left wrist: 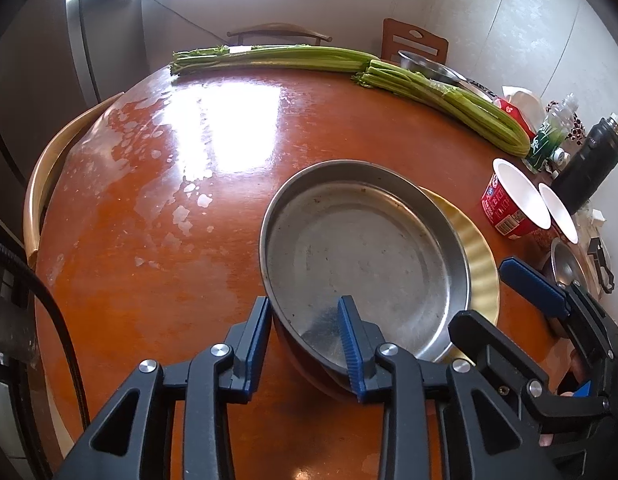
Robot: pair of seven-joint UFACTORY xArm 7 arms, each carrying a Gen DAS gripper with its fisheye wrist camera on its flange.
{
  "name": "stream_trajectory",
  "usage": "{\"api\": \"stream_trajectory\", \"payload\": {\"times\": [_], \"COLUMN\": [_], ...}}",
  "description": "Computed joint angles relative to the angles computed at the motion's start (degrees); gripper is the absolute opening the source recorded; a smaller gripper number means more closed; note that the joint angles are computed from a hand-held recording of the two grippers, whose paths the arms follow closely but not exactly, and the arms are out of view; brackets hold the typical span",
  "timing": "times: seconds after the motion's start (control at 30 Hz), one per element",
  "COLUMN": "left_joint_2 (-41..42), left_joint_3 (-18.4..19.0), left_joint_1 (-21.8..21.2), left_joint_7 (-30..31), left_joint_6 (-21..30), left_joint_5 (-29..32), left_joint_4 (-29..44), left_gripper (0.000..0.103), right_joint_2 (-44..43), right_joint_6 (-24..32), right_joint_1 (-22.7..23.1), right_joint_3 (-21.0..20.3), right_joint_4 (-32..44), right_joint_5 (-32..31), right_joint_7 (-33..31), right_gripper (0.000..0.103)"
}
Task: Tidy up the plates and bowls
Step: 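Open the left gripper to release the steel tray and withdraw, then move the left gripper to the deep steel bowl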
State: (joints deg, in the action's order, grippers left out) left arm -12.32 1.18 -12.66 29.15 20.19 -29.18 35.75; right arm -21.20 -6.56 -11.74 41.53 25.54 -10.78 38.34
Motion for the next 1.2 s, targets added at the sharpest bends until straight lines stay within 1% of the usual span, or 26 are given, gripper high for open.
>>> {"api": "stream_trajectory", "payload": {"times": [0.1,0.2,0.3,0.4,0.53,0.63,0.73,0.83,0.9,1.03,1.2], "left_joint_2": [-0.46,-1.21,-2.48,-3.62,-3.95,-4.49,-5.82,-7.10,-8.32,-10.59,-13.43], "left_joint_3": [-0.68,-1.13,-0.33,0.49,-0.04,0.32,1.11,-0.03,0.21,0.95,0.31], "left_joint_1": [-0.12,-0.55,-1.77,-2.72,-2.31,-2.86,-4.02,-3.23,-3.84,-4.86,-2.97], "left_joint_7": [-0.66,-1.52,-1.18,-0.78,-2.83,-3.26,-2.43,-5.06,-5.50,-7.18,-13.39], "left_joint_6": [-0.57,-1.71,-2.01,-2.00,-1.84,-1.92,-2.27,-2.81,-3.55,-4.29,-4.93], "left_joint_5": [0.81,1.80,0.92,-0.10,1.48,1.40,0.27,2.35,2.89,3.66,6.23], "left_joint_4": [-0.60,-1.41,-1.91,-2.19,-2.50,-3.16,-4.41,-5.74,-6.88,-8.48,-11.01], "left_gripper": [0.043,0.046,0.047,0.051,0.052,0.052,0.053,0.055,0.059,0.060,0.061], "right_joint_2": [-1.05,-1.88,-3.09,-4.60,-5.62,-6.37,-7.03,-7.60,-7.94,-8.40,-8.98], "right_joint_6": [0.11,0.06,0.22,0.24,0.47,0.46,0.40,0.43,0.71,0.73,1.00], "right_joint_1": [1.31,3.67,6.04,7.60,11.07,12.07,13.23,14.48,15.34,17.27,20.42], "right_joint_3": [-1.67,-4.68,-7.50,-9.43,-13.58,-14.85,-15.98,-17.04,-17.90,-19.72,-22.58], "right_joint_4": [-0.78,-1.80,-2.94,-4.02,-5.21,-5.73,-6.21,-6.62,-6.87,-7.59,-8.41], "right_joint_5": [0.15,0.66,1.21,1.74,2.58,3.09,3.44,3.82,3.99,4.36,4.81], "right_joint_7": [-0.12,-0.55,-1.11,-1.53,-2.53,-3.02,-3.65,-4.24,-4.81,-5.93,-7.77], "right_gripper": [0.070,0.070,0.070,0.070,0.070,0.070,0.070,0.070,0.070,0.070,0.070]}}
